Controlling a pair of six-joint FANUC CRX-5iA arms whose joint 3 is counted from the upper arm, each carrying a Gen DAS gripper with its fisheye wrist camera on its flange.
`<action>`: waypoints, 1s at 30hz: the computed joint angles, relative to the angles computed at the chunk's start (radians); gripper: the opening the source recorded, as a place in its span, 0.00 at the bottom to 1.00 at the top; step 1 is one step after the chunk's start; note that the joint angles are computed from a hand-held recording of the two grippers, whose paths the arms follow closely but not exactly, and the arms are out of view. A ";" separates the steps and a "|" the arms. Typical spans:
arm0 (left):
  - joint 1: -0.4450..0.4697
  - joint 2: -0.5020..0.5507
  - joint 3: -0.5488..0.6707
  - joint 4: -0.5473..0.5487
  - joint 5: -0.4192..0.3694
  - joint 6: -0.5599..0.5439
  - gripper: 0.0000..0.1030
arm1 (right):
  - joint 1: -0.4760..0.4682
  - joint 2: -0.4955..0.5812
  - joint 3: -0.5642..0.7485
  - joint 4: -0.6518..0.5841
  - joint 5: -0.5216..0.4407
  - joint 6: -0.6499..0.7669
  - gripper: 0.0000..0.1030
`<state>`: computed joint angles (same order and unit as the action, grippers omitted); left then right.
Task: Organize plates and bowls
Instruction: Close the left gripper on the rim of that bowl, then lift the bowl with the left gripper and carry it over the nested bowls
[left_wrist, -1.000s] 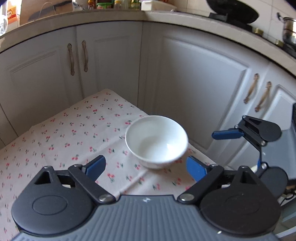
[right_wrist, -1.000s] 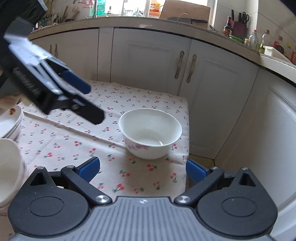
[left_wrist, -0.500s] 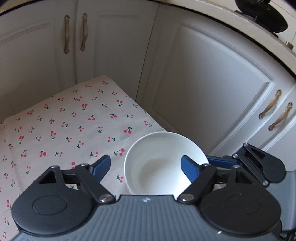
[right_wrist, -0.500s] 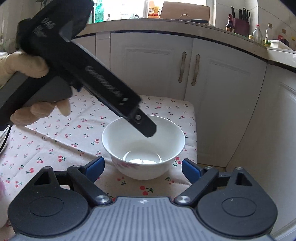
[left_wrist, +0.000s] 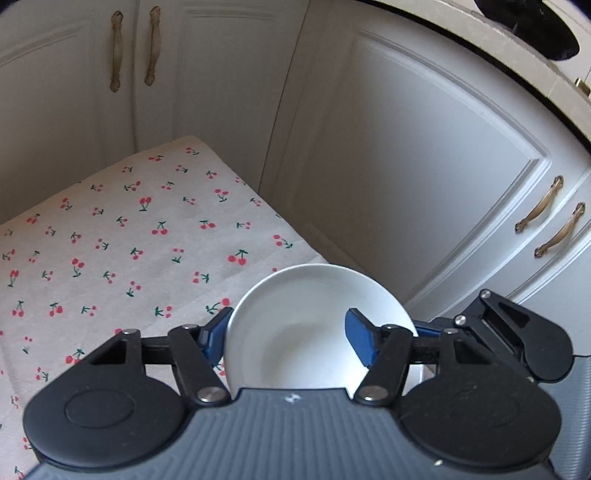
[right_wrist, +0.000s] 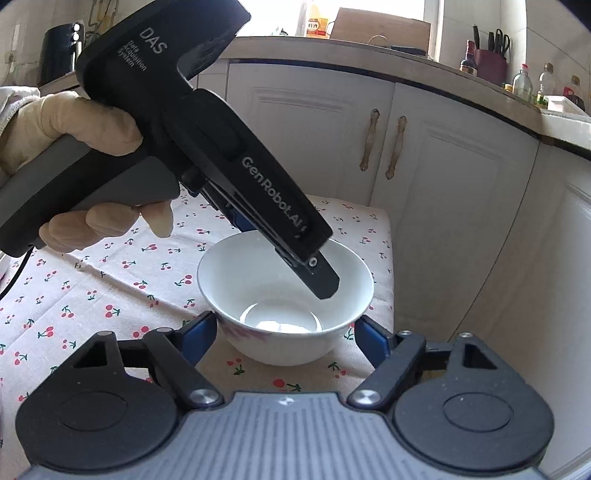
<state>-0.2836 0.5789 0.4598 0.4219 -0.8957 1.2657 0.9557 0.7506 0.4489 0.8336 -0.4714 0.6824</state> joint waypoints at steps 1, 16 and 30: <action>-0.001 -0.001 0.000 -0.005 0.000 0.000 0.62 | 0.001 0.001 0.004 -0.001 -0.005 0.004 0.83; -0.010 -0.077 -0.080 0.044 0.021 -0.074 0.62 | 0.031 -0.032 0.012 -0.057 -0.091 0.059 0.82; -0.013 -0.259 -0.271 0.087 0.058 -0.126 0.62 | 0.096 -0.130 -0.032 -0.134 -0.149 0.098 0.82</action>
